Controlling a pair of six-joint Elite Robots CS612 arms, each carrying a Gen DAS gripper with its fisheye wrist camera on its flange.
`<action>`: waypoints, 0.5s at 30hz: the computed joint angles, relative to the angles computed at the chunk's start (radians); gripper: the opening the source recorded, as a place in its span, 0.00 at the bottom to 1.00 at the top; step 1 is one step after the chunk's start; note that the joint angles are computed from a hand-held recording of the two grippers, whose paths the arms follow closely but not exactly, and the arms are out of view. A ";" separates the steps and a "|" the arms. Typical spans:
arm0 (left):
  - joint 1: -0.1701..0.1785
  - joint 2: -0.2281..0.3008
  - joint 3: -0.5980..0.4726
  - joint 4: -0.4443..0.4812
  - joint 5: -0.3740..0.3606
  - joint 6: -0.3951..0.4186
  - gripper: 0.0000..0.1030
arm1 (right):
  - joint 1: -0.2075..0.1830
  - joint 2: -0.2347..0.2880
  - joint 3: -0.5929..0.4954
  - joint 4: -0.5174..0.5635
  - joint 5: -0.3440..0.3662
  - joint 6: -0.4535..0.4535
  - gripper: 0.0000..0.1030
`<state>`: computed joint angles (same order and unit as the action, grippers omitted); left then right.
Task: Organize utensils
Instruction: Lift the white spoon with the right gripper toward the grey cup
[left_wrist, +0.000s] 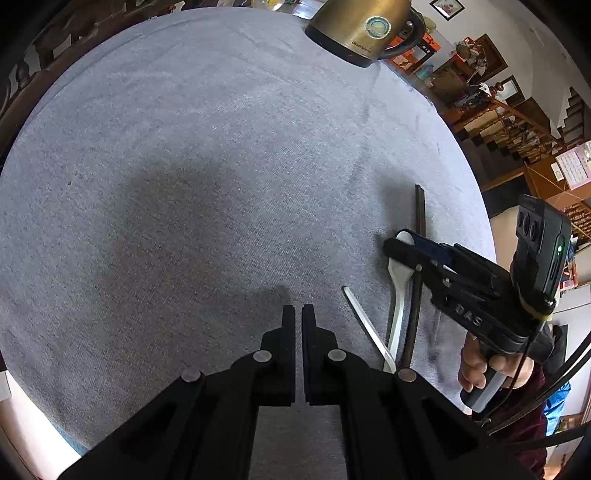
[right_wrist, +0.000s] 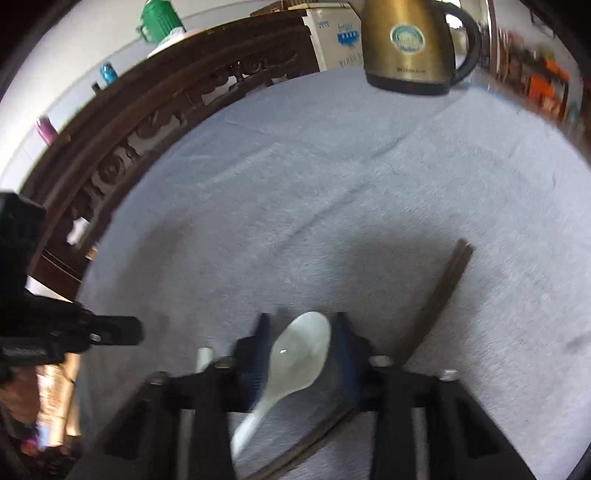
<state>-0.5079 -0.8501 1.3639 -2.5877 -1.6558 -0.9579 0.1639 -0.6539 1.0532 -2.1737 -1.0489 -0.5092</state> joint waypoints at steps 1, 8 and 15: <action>0.001 -0.001 0.004 -0.004 -0.006 -0.003 0.01 | -0.001 0.001 0.002 -0.012 -0.010 0.005 0.12; -0.004 -0.001 0.008 -0.004 -0.030 0.004 0.01 | -0.038 0.001 0.024 -0.067 0.096 0.140 0.09; -0.003 0.047 -0.069 0.004 -0.089 0.025 0.37 | -0.089 -0.036 0.127 -0.354 0.156 0.395 0.08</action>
